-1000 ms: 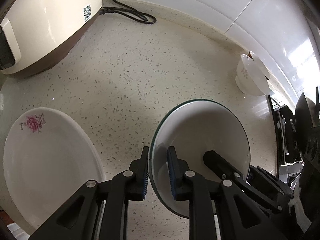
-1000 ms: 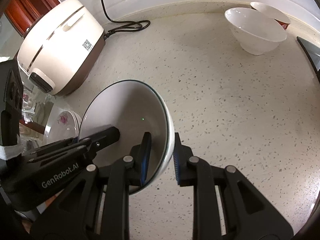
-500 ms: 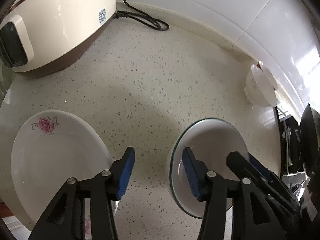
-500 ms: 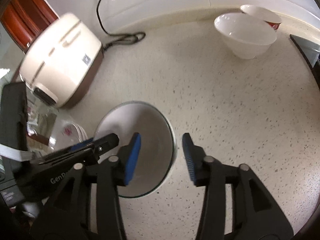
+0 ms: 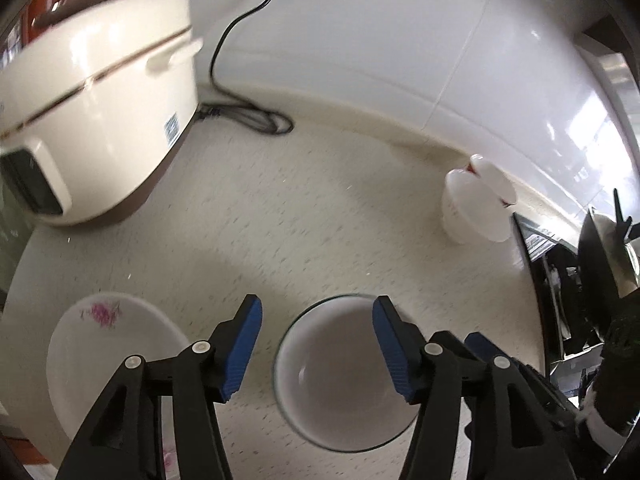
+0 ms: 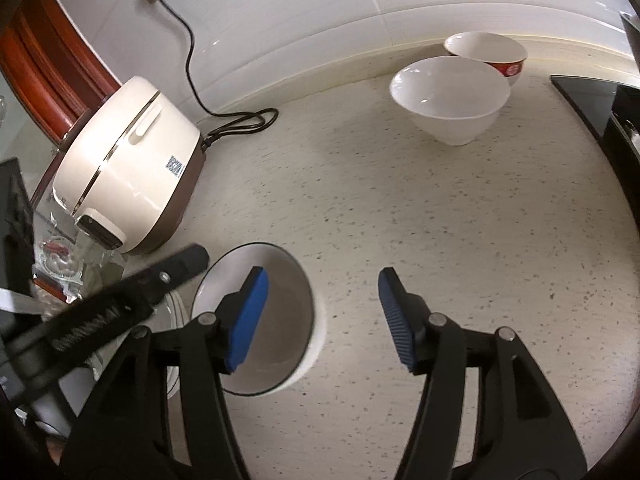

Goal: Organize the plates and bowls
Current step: 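Lower the glass bowl beside the plate stack and open the right tool, then withdraw the open right tool toward the white bowls by the wall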

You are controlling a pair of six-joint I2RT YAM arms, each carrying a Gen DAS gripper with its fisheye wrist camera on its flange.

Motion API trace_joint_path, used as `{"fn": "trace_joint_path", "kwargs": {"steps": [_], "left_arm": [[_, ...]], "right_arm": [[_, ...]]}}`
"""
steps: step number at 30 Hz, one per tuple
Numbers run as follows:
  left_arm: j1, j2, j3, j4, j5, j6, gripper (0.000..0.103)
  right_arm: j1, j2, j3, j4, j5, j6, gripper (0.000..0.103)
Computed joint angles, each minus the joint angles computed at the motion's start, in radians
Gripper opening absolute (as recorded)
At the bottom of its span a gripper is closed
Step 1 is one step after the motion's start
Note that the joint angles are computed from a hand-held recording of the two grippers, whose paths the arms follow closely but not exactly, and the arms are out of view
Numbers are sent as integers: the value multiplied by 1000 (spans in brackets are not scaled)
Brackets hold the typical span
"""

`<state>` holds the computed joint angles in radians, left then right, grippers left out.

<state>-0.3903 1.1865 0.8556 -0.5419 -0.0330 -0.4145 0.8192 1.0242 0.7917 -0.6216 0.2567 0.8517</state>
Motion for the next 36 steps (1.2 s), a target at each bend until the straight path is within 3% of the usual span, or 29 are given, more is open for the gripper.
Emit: {"fn": "trace_joint_path", "kwargs": {"steps": [11,19,36], "left_arm": [[-107,110,120,42,-46,-51,69],[-151,275,270,18,-21,-67,69],[-99,678,691,-179,79,-40,69]], "right_arm": [[-150,-137,-51,-43,-39,-47,63],[-400,-187,-82,-56,-177,-147,64],[-655,19,-39,97,-347,-244,64]]}}
